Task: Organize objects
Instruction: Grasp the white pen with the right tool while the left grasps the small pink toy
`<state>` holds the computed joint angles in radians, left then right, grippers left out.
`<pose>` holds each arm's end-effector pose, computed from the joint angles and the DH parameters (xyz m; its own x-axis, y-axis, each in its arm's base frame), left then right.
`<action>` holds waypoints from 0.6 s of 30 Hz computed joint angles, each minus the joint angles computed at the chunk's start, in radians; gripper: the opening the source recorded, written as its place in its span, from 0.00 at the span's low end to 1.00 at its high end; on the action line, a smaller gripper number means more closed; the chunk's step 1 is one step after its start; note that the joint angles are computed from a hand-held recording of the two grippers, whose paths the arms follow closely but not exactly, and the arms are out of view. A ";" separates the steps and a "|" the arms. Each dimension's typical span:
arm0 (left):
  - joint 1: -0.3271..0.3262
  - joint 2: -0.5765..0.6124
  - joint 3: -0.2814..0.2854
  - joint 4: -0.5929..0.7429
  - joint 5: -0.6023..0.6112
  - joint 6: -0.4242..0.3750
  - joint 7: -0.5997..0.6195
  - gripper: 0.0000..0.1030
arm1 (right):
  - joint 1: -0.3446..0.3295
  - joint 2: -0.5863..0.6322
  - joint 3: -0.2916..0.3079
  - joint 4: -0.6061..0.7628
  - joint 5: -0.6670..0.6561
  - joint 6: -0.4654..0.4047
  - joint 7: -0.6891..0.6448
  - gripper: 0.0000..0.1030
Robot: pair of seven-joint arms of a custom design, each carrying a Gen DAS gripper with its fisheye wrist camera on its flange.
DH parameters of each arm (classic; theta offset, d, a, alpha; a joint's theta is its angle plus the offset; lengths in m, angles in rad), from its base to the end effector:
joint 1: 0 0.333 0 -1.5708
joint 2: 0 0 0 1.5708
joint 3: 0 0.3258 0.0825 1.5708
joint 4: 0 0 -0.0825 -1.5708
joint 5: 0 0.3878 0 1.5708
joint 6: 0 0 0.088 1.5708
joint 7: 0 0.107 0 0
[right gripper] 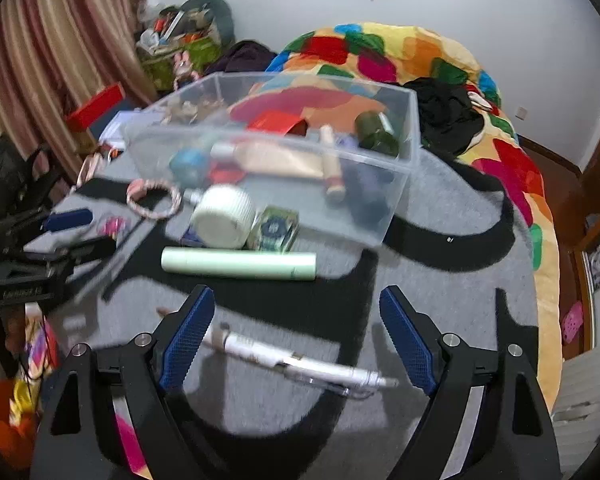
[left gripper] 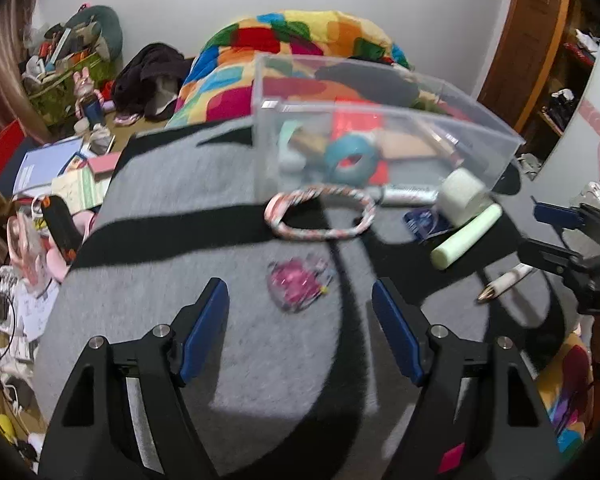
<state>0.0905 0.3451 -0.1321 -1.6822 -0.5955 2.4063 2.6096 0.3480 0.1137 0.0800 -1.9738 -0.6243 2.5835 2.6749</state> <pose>0.6935 -0.0219 0.4509 -0.6528 -0.7545 0.0682 -0.6377 0.4987 -0.5871 0.5635 0.2669 0.4726 -0.1976 -0.9770 -0.0796 -0.7724 0.2052 -0.6011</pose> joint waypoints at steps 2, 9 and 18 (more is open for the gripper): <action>0.002 0.004 -0.002 -0.002 -0.005 0.014 -0.002 0.69 | 0.001 -0.008 0.003 -0.013 0.001 0.001 -0.016 0.80; -0.014 0.006 -0.014 -0.025 -0.019 0.106 0.013 0.42 | -0.017 0.020 0.026 0.002 0.166 0.007 -0.283 0.79; 0.011 -0.011 -0.026 -0.036 -0.088 0.061 0.053 0.25 | -0.019 0.007 0.027 -0.025 0.249 0.057 -0.400 0.23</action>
<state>0.1017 0.3338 -0.1586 -1.7179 -0.6836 2.4670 2.6623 0.3289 0.1208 0.1071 -1.9989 -0.3749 2.6404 2.2746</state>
